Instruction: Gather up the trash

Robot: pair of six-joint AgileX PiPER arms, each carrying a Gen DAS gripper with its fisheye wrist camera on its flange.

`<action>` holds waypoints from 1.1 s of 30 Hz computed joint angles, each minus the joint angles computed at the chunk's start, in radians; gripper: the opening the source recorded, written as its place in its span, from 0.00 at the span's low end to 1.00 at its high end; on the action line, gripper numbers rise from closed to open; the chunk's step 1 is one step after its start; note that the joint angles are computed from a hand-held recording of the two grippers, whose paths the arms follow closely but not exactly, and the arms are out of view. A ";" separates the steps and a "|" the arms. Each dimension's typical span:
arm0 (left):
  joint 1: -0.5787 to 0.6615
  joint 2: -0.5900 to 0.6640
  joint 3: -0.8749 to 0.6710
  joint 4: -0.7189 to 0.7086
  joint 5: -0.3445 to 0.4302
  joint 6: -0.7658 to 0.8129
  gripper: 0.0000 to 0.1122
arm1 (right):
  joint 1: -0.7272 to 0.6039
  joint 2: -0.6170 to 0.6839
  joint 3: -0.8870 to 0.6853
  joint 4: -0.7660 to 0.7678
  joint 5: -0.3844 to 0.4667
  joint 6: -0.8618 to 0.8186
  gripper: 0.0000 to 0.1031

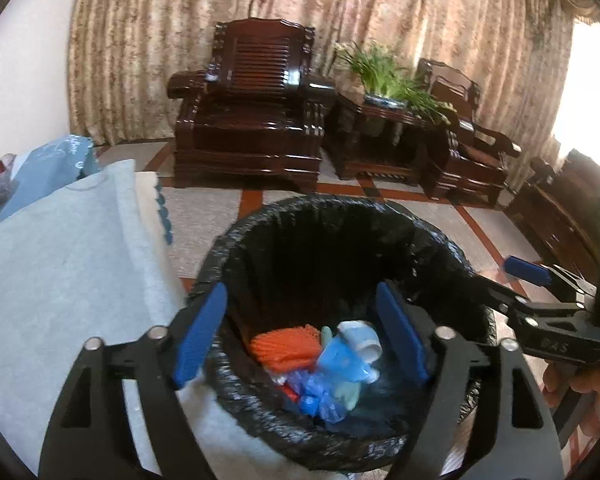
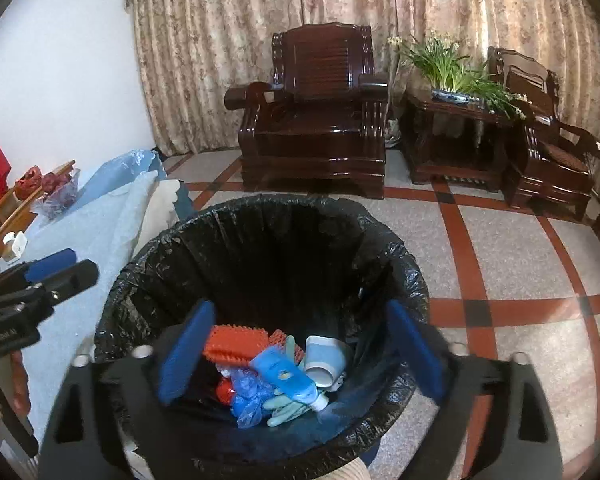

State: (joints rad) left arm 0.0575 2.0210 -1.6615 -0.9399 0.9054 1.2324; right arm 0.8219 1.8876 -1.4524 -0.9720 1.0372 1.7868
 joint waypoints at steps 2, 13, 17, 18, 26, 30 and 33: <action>0.018 -0.021 0.011 -0.005 -0.013 -0.004 0.78 | 0.008 -0.004 -0.006 -0.004 0.016 0.007 0.94; 0.153 -0.111 0.012 0.006 0.050 -0.036 0.83 | 0.070 0.004 -0.148 -0.021 0.034 -0.085 0.94; 0.200 -0.163 0.034 0.014 0.064 -0.052 0.84 | 0.099 0.032 -0.245 -0.023 0.064 -0.153 0.94; 0.209 -0.170 0.035 0.016 0.064 -0.054 0.84 | 0.105 0.036 -0.260 -0.027 0.071 -0.162 0.94; 0.275 -0.245 0.056 0.008 0.075 -0.048 0.85 | 0.150 0.077 -0.403 -0.032 0.117 -0.244 0.94; 0.294 -0.281 0.061 0.010 0.084 -0.057 0.85 | 0.172 0.102 -0.483 -0.036 0.147 -0.296 0.94; 0.313 -0.299 0.057 0.007 0.100 -0.053 0.85 | 0.190 0.124 -0.541 -0.044 0.172 -0.331 0.94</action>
